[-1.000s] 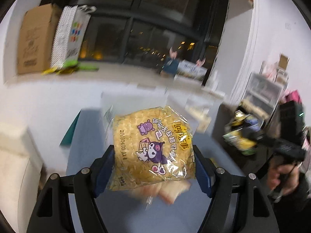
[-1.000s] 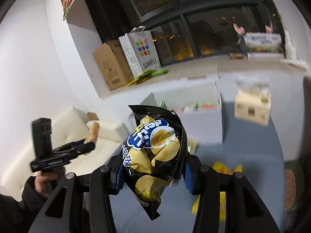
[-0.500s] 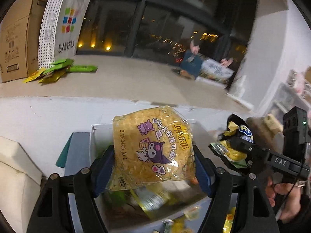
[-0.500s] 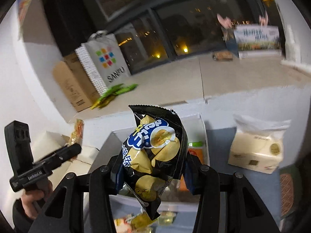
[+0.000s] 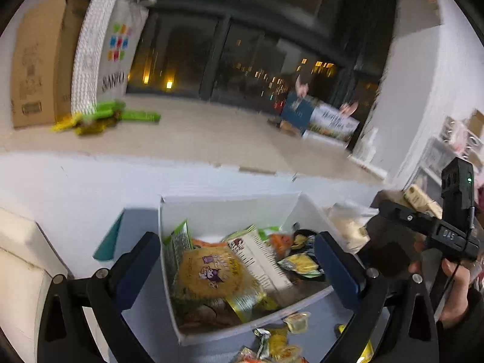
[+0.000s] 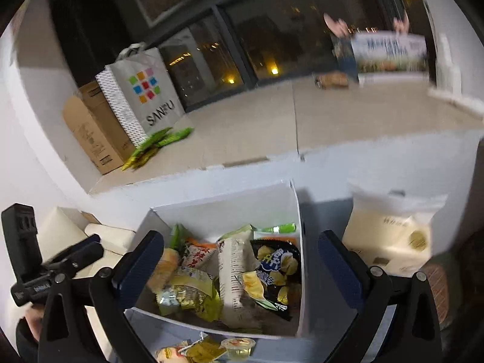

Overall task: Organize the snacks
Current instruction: 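Drop the dark chip bag and round cracker bag into the white box, then grasp the yellow pouch with the right tool while the left grasps the round bread pack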

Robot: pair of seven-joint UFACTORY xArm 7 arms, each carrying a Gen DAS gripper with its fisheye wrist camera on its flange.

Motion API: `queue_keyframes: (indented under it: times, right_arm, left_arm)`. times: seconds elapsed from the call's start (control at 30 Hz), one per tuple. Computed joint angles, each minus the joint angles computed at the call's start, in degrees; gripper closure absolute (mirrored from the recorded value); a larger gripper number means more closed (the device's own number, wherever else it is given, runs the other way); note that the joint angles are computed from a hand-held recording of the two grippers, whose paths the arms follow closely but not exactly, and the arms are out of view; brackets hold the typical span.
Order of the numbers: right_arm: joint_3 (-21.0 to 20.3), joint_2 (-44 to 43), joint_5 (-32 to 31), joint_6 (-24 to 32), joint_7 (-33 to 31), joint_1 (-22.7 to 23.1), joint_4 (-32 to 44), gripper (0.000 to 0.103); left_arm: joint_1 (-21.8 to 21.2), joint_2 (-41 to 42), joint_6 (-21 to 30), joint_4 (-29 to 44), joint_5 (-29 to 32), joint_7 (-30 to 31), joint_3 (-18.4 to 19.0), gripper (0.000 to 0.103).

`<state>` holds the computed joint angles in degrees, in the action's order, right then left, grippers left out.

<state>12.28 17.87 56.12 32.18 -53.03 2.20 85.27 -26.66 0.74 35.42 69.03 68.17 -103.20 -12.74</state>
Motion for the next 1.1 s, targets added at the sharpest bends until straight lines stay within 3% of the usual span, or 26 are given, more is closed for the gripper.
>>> queue_keyframes:
  times: [0.1,0.23,0.33,0.47,0.7,0.77,0.87,0.97,1.1]
  right_arm:
    - [0.96,-8.20,7.38,-0.81,-11.08,-1.24,-7.22,0.000]
    - [-1.29,-22.15,18.67,0.05,-29.44,0.00,-19.90,0.000]
    - [-4.22,-32.56,23.86,0.10,-38.50,2.29,-29.41,0.000]
    - [-8.95,-45.12,25.62,2.07,-44.83,4.99,-41.71,0.000]
    - [-10.70,-58.01,17.54,-5.05,-41.60,5.05,-58.60,0.000]
    - [-12.43,-58.94,11.15,-2.20,-36.17,3.17,-61.92,0.000]
    - [-15.13,-57.68,6.60,-0.92,-32.14,2.41,-63.64,0.000]
    - [-15.74,-55.67,6.28,-5.74,-31.32,4.29,-63.65,0.000]
    - [-19.19,-53.97,5.02,-5.53,-29.05,7.14,-62.30,0.000]
  left_arm:
    - [-2.63,-3.74,7.69,-1.37,3.69,-1.40,-3.34,0.000]
    - [-6.06,-7.51,15.83,-3.18,5.42,-3.43,-8.93,0.000]
    - [-8.27,-8.60,19.12,-4.03,7.21,-7.05,-12.50,0.000]
    - [-12.46,-5.99,26.79,-2.76,8.52,-9.29,-16.08,0.000]
    - [-20.41,0.78,30.10,-2.43,7.01,-15.24,-15.20,0.000]
    - [-21.87,1.78,29.22,-2.48,6.00,-15.62,-13.97,0.000]
    - [-23.33,2.07,28.23,-2.88,5.10,-17.27,-12.06,0.000]
    - [-23.88,1.19,27.54,-3.91,5.67,-19.61,-11.23,0.000]
    - [-24.06,0.45,28.26,-4.75,5.31,-19.92,-11.27,0.000]
